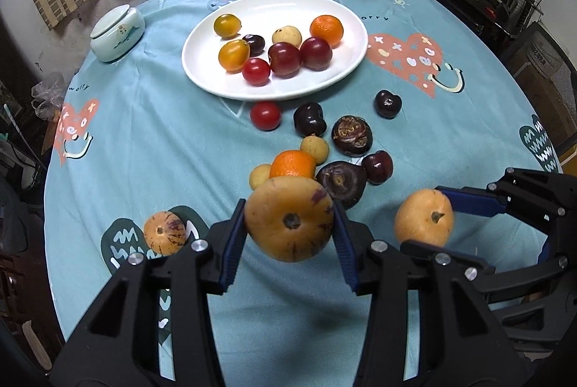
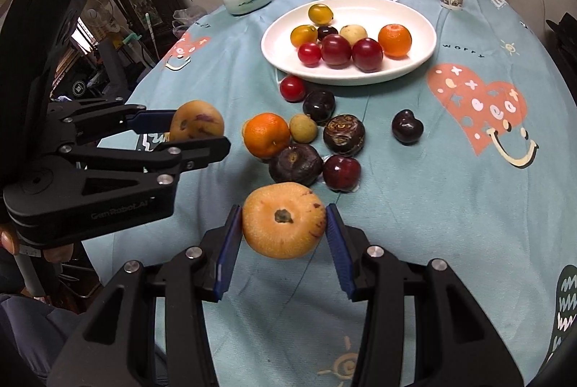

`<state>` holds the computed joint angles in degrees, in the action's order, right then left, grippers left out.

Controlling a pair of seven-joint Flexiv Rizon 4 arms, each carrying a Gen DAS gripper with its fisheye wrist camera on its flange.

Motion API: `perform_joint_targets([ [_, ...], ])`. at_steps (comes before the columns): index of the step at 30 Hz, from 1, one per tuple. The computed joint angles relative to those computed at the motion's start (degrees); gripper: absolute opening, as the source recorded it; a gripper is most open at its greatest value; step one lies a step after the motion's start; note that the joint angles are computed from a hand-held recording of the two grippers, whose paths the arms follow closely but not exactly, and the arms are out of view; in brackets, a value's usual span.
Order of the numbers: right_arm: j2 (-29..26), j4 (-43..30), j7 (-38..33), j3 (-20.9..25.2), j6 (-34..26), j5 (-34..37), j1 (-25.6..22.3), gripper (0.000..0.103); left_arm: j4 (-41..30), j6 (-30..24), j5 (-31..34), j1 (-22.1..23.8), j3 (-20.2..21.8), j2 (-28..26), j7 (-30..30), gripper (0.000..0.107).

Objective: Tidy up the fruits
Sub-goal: 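Grasp the pale orange round fruit with the right tool while the left tool grasps a speckled yellow-brown fruit, then carry both fruits over the white plate and open both tools to drop them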

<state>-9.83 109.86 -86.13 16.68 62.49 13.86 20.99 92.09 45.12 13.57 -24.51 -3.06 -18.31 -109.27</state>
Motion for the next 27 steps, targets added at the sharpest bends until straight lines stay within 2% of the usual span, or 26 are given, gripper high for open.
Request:
perform_joint_targets([
  [15, -0.2, 0.17, 1.13, -0.12, 0.17, 0.01, 0.09, 0.047, -0.62, 0.02, -1.37, 0.59, 0.34, -0.96, 1.41, 0.046],
  [27, 2.36, 3.96, 5.53, -0.52, 0.39, -1.87, 0.35, 0.047, 11.37, 3.63, -1.97, 5.37, 1.64, 8.27, -2.89, 0.046],
])
